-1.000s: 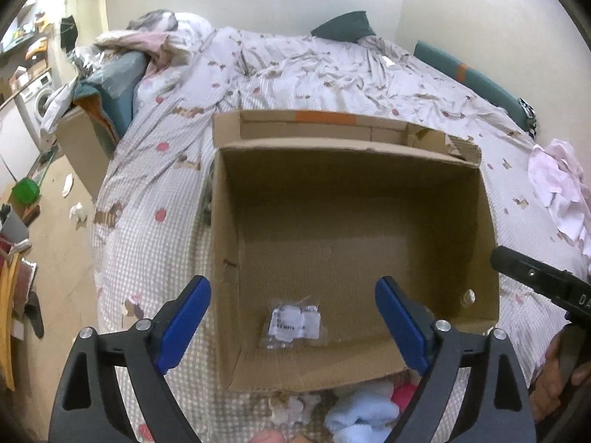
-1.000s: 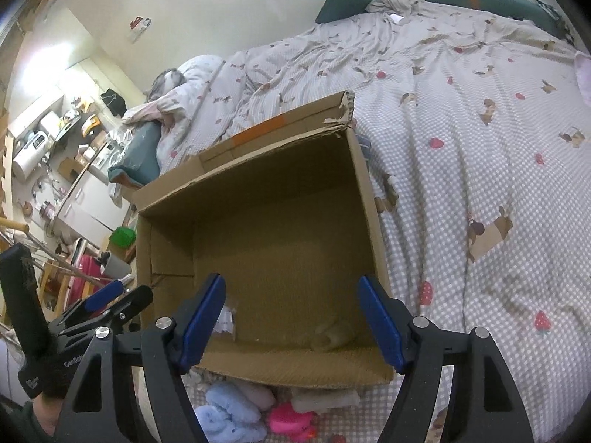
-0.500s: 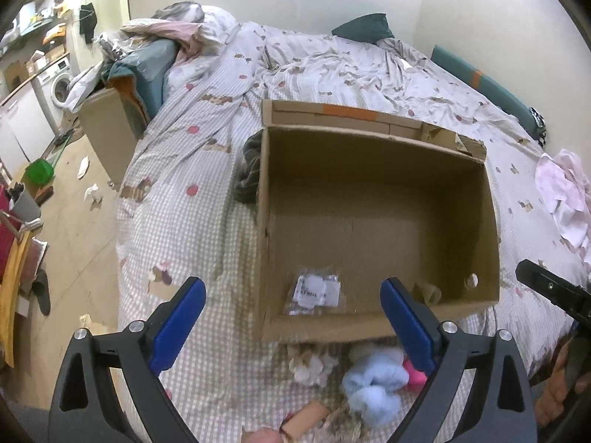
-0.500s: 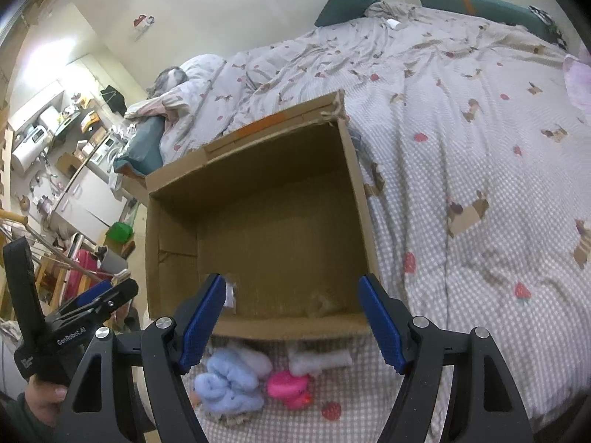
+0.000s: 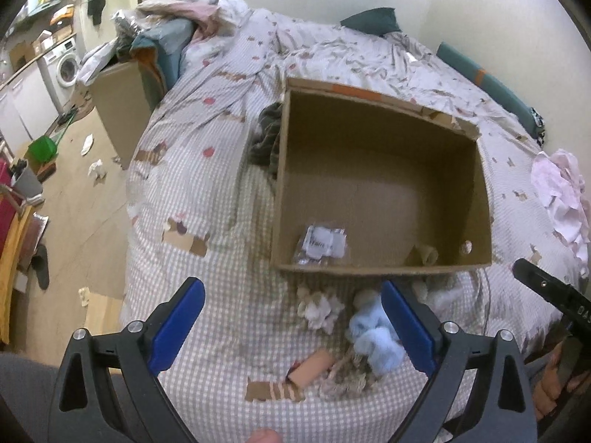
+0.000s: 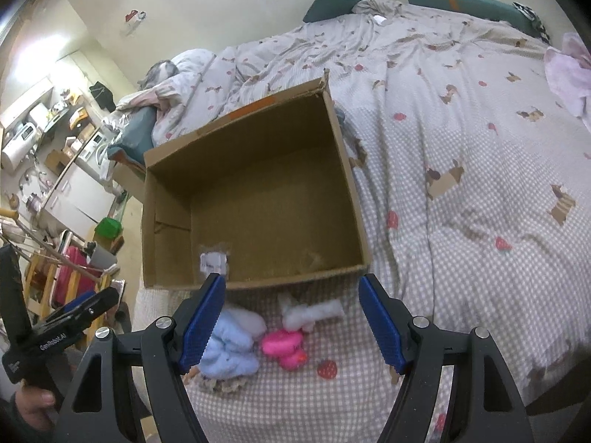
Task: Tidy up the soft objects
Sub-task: 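Grasp the tan cylinder with the left gripper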
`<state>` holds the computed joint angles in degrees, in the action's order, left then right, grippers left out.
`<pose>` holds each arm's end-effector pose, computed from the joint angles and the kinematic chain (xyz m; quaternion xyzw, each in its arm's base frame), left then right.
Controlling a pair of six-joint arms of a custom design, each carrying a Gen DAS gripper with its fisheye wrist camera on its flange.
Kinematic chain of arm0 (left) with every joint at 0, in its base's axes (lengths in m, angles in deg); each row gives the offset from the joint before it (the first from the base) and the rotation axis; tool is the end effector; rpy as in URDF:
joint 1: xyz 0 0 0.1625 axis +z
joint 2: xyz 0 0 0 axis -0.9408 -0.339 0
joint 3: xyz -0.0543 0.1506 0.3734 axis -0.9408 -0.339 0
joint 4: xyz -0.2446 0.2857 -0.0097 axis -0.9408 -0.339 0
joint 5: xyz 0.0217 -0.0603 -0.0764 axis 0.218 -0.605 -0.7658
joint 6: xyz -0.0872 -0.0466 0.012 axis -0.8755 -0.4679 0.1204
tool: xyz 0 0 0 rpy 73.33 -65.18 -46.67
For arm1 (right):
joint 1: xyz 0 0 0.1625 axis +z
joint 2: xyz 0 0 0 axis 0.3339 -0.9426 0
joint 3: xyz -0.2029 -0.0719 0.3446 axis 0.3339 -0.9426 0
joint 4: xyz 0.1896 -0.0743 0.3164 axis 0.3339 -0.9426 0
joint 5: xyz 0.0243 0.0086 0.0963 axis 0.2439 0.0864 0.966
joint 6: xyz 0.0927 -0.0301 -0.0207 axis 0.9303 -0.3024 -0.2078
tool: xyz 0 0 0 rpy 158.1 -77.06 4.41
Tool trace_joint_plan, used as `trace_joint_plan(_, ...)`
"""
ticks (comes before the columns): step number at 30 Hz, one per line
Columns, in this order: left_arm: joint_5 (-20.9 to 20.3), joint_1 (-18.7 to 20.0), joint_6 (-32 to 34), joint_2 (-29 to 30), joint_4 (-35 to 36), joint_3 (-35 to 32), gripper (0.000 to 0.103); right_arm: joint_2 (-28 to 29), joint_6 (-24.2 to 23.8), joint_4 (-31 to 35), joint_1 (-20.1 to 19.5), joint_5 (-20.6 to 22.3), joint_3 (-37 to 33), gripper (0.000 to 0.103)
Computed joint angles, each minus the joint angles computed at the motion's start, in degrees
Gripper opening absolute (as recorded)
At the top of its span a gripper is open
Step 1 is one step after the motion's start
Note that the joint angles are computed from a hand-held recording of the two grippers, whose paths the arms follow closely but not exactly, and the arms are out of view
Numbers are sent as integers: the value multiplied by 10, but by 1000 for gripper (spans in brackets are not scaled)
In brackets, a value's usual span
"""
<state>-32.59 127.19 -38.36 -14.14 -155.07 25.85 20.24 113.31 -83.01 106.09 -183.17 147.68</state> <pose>-0.1102 -0.5475 0.4393 0.1228 0.9050 -0.2483 0.3228 0.4396 -0.4944 0.0964 0.0065 -0.9279 0.3148 0.1994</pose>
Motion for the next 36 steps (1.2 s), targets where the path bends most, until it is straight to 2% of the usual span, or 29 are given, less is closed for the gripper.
trace_joint_plan(3, 23, 1, -36, -6, 30, 5, 96, -4, 18, -6, 3, 9, 13, 79)
trace_joint_plan(9, 9, 20, -72, -4, 76, -5, 96, -10, 40, 10, 6, 14, 31, 79)
trace_joint_plan(14, -56, 63, -118, 25, 164, -45, 95, -12, 55, 34, -2, 12, 34, 79)
trace_joint_plan(15, -71, 71, -126, 32, 181, -53, 92, -12, 59, 37, -4, 13, 34, 79)
trace_joint_plan(18, -127, 92, -134, 54, 219, -71, 63, -9, 61, 44, -7, 18, 29, 79)
trace_joint_plan(20, -141, 96, -133, 63, 227, -73, 63, -6, 59, 45, -9, 23, 24, 79)
trace_joint_plan(23, -150, 101, -133, 75, 236, -76, 50, 0, 54, 45, -9, 27, 17, 79)
trace_joint_plan(25, -159, 106, -136, 85, 249, -81, 49, 2, 51, 45, -9, 30, 14, 79)
trace_joint_plan(29, -153, 110, -144, 93, 245, -75, 45, 4, 50, 46, -11, 36, 11, 79)
trace_joint_plan(31, -154, 110, -138, 93, 235, -71, 26, 4, 51, 47, -12, 38, 11, 79)
trace_joint_plan(34, -167, 109, -127, 94, 219, -62, 12, 5, 53, 49, -13, 38, 9, 79)
trace_joint_plan(36, -169, 108, -121, 93, 217, -63, 7, 5, 53, 49, -14, 38, 9, 79)
